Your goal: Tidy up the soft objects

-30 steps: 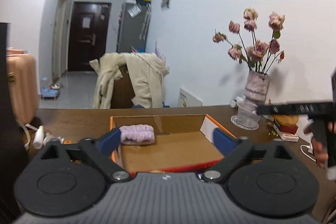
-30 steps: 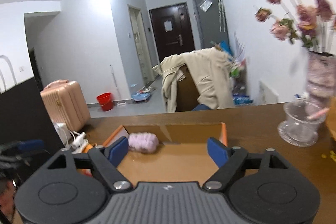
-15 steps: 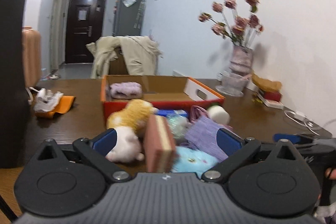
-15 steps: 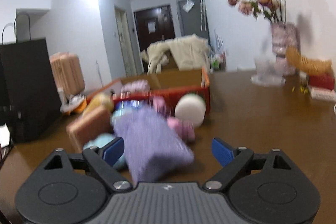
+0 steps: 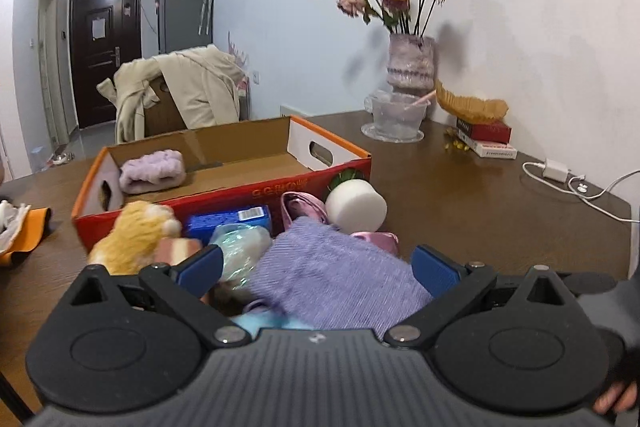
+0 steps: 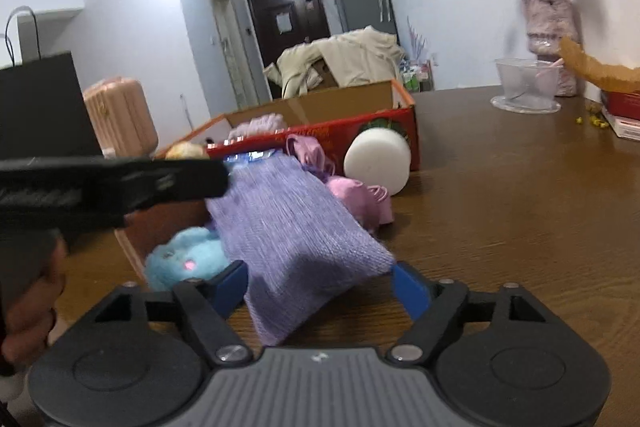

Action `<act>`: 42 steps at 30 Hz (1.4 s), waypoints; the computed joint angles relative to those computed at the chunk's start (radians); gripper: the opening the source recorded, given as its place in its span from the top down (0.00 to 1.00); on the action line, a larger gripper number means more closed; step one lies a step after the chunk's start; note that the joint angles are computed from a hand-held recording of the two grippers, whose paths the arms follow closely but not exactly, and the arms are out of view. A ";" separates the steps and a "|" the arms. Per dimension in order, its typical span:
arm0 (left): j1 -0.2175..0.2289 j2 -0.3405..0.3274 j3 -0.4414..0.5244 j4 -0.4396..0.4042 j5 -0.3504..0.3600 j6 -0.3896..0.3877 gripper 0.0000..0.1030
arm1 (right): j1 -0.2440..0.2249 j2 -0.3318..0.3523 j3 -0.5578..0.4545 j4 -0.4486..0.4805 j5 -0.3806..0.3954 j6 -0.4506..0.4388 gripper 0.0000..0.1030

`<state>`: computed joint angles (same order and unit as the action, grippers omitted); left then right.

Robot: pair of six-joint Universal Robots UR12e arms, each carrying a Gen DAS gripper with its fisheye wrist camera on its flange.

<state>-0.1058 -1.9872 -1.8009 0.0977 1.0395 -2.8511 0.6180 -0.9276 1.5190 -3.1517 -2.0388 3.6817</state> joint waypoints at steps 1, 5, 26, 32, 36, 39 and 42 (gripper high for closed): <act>-0.005 -0.008 0.014 -0.017 0.006 0.001 0.00 | -0.002 0.001 -0.006 0.016 0.007 0.001 0.33; -0.020 -0.032 0.059 -0.090 0.029 0.003 0.04 | -0.013 -0.002 -0.006 0.033 0.043 0.015 0.45; -0.016 -0.029 0.127 -0.379 -0.119 0.099 0.91 | -0.044 -0.035 0.063 -0.041 0.101 0.050 0.92; 0.006 0.035 0.046 -0.256 -0.207 0.084 0.92 | -0.007 -0.058 0.078 -0.123 0.008 0.014 0.94; 0.031 0.071 -0.015 -0.136 -0.246 -0.008 0.92 | 0.020 -0.071 0.090 -0.201 -0.037 -0.007 0.94; 0.054 0.088 -0.056 -0.038 -0.270 -0.078 0.92 | 0.039 -0.064 0.066 -0.223 -0.058 -0.076 0.94; 0.075 0.086 -0.056 0.002 -0.296 -0.111 0.92 | 0.039 -0.052 0.032 -0.230 -0.046 -0.128 0.94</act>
